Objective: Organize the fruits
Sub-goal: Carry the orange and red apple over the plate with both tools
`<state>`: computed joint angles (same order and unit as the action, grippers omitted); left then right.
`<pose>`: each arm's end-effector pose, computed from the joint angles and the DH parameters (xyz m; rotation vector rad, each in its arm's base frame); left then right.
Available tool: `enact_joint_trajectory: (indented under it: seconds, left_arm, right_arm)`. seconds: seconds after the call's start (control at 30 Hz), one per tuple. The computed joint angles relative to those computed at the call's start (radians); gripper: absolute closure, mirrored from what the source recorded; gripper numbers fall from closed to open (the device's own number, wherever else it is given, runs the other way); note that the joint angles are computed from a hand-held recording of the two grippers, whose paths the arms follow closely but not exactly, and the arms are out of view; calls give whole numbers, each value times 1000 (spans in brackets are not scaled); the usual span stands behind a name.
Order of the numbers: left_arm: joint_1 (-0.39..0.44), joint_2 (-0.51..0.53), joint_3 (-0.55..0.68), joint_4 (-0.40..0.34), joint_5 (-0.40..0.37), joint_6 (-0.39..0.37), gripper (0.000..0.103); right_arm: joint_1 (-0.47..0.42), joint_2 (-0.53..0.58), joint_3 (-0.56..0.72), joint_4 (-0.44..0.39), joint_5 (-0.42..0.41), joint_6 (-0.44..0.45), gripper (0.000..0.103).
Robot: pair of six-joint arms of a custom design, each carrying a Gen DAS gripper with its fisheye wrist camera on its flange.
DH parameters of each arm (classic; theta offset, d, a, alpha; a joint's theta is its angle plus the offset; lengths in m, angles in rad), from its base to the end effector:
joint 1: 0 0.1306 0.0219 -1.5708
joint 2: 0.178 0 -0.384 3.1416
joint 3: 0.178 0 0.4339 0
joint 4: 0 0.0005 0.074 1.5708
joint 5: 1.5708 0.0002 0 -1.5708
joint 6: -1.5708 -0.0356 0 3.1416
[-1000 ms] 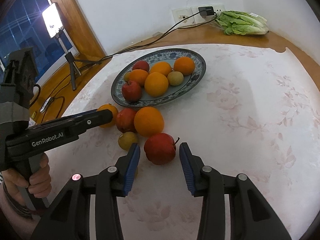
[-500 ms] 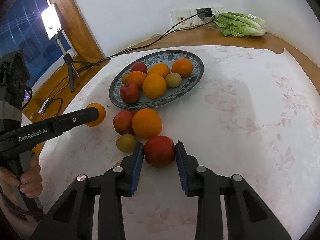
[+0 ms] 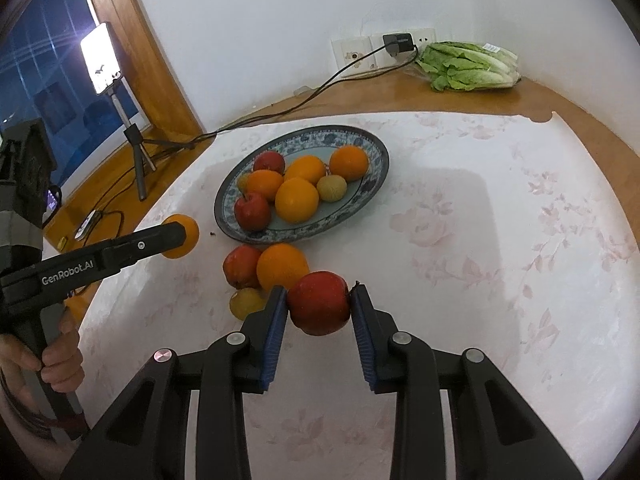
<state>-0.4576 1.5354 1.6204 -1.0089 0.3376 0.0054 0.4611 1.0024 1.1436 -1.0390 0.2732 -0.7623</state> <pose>0.5091 -0.2644 0.4616 0.7055 2.4244 -0.6121 0.3383 0.1568 0.4620 0.4805 2.3870 0.2148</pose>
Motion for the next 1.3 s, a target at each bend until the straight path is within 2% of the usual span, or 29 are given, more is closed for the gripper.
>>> enact_joint_trajectory:
  seconds: [0.53,0.87,1.3]
  left_arm:
    - [-41,64,83,-7,-32,-18,67]
    - [-50,90,92,22,-37,-29,67]
    - [-59,133,111,45,-86,-28,68]
  right_arm:
    - [-48,56,63,13,4,74,70]
    - [-80,85,72,38,-5,107,70]
    - [-109,118,72,74,2,147,70]
